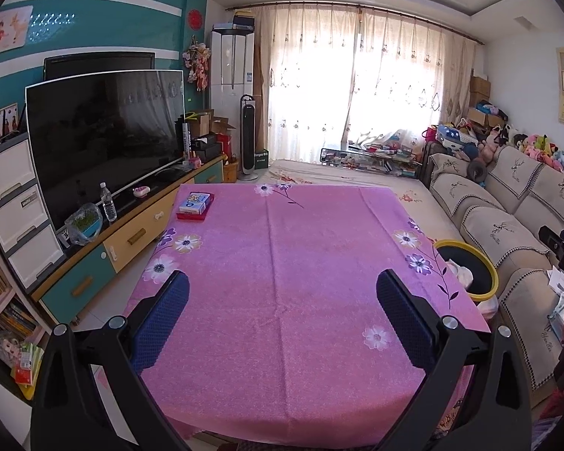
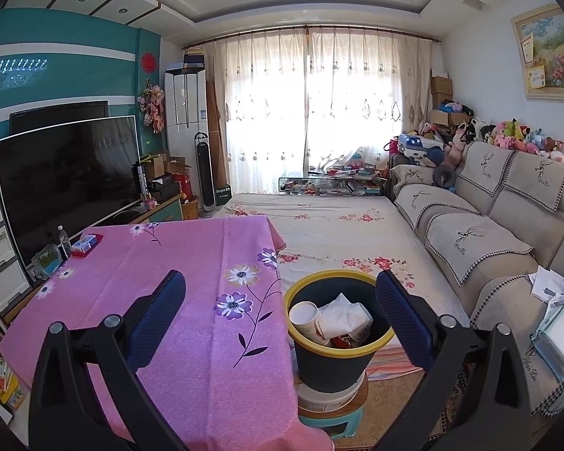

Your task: Collect trash

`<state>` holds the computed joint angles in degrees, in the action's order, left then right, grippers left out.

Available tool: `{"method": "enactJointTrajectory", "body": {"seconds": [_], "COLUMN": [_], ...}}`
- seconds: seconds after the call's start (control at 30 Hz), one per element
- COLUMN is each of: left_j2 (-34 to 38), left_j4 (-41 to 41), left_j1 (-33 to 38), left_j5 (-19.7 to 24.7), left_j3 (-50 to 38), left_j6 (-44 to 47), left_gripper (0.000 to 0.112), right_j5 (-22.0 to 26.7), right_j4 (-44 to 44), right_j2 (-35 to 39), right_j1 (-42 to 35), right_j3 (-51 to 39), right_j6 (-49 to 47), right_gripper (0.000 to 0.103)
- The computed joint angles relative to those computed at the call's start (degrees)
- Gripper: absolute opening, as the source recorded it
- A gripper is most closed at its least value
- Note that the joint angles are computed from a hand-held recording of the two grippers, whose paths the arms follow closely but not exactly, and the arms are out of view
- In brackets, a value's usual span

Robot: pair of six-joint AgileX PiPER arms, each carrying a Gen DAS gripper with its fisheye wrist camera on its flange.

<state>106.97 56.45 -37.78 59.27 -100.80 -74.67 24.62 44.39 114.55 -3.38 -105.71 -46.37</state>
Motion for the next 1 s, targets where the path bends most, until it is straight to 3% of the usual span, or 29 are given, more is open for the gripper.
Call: {"method": "enactJointTrajectory", "body": {"seconds": [1.0], "left_j2": [1.05], "left_j4": [-0.74], "left_j1": [0.97], "left_j5": [-1.71], "left_j3": [0.38], "left_j6": [0.41], "left_gripper": [0.098], "right_j5": [0.50], "right_j4": [-1.60], "right_j2": [1.14], "right_j1": [0.51], "right_j3": [-1.04], "right_j6": [1.88], "right_gripper": [0.096]}}
